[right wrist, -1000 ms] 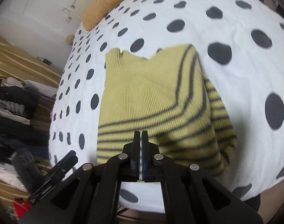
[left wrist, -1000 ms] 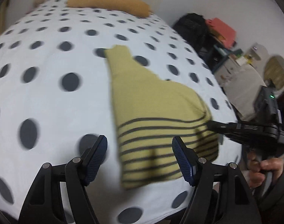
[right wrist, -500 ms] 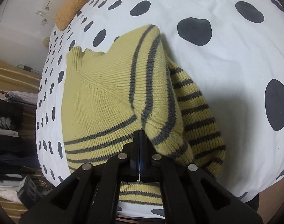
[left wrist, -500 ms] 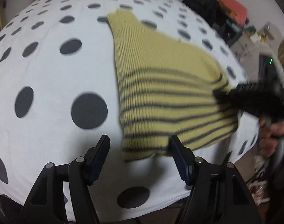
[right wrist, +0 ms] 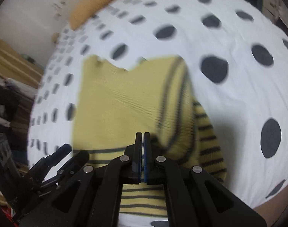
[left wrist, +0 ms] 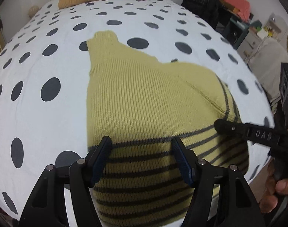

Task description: Fold large clothes

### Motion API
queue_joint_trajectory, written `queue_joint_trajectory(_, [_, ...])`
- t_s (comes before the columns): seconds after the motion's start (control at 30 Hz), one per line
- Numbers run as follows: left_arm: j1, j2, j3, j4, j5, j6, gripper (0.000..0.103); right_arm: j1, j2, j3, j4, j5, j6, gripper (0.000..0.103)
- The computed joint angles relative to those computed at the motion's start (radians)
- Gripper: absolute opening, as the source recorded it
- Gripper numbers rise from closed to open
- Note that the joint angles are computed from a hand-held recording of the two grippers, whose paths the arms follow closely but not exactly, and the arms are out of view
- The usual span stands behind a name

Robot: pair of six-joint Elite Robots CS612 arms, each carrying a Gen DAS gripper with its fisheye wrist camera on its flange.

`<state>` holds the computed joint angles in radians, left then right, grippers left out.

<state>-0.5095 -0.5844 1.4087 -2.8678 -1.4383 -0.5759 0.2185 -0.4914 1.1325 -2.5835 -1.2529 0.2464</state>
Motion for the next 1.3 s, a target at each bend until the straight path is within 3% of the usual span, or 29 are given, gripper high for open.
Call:
queue_joint_trajectory(0.07, [-0.016,0.001,0.008,-0.007,0.054,0.038,0.067,-0.018,0.017,0.004,-0.013,0.059,0.033,0.000])
queue_joint_trajectory(0.13, [-0.010,0.000,0.006,-0.004,0.036,0.023,0.067,-0.031,0.018,0.016,-0.037,0.103,0.061,0.000])
queue_joint_trajectory(0.33, [0.006,-0.018,0.019,-0.003,-0.001,0.005,0.068,-0.025,0.005,0.020,-0.034,0.084,0.069,0.000])
queue_joint_trajectory(0.5, [0.018,-0.028,0.013,-0.018,0.028,-0.022,0.068,-0.014,-0.013,0.017,-0.115,0.067,0.047,0.002])
queue_joint_trajectory(0.6, [0.035,-0.014,-0.024,0.004,0.053,-0.037,0.069,-0.013,0.012,-0.047,-0.105,0.102,0.047,0.002])
queue_joint_trajectory(0.7, [0.058,0.011,-0.070,0.079,0.054,-0.080,0.069,-0.009,0.065,-0.143,-0.006,0.129,0.026,0.002])
queue_joint_trajectory(0.8, [0.090,0.017,-0.067,0.065,0.002,-0.148,0.069,0.000,0.129,-0.246,0.152,0.023,0.011,0.000])
queue_joint_trajectory(0.9, [0.121,0.003,-0.025,-0.016,-0.020,-0.184,0.080,-0.032,0.102,-0.159,0.001,0.136,0.132,0.002])
queue_joint_trajectory(0.97, [0.149,0.002,-0.004,-0.086,-0.091,-0.199,0.084,-0.047,0.050,-0.050,-0.135,0.148,0.144,0.006])
queue_joint_trajectory(1.0, [0.161,0.005,0.000,-0.108,-0.128,-0.205,0.084,-0.056,0.023,0.006,-0.185,0.155,0.140,0.023])
queue_joint_trajectory(1.03, [0.175,0.012,-0.001,-0.128,-0.175,-0.208,0.085,-0.066,-0.002,0.058,-0.218,0.163,0.143,0.061])
queue_joint_trajectory(1.07, [0.181,0.017,-0.007,-0.130,-0.205,-0.205,0.085,-0.075,-0.029,0.114,-0.245,0.160,0.151,0.079])
queue_joint_trajectory(1.1, [0.186,0.024,-0.016,-0.129,-0.234,-0.197,0.085,-0.084,-0.056,0.176,-0.288,0.152,0.168,0.089])
queue_joint_trajectory(1.23, [0.188,0.067,-0.073,-0.098,-0.331,-0.167,0.086,-0.111,-0.108,0.323,-0.340,0.209,0.156,0.089])
queue_joint_trajectory(1.3, [0.184,0.091,-0.111,-0.076,-0.356,-0.158,0.086,-0.120,-0.102,0.356,-0.361,0.254,0.179,0.090])
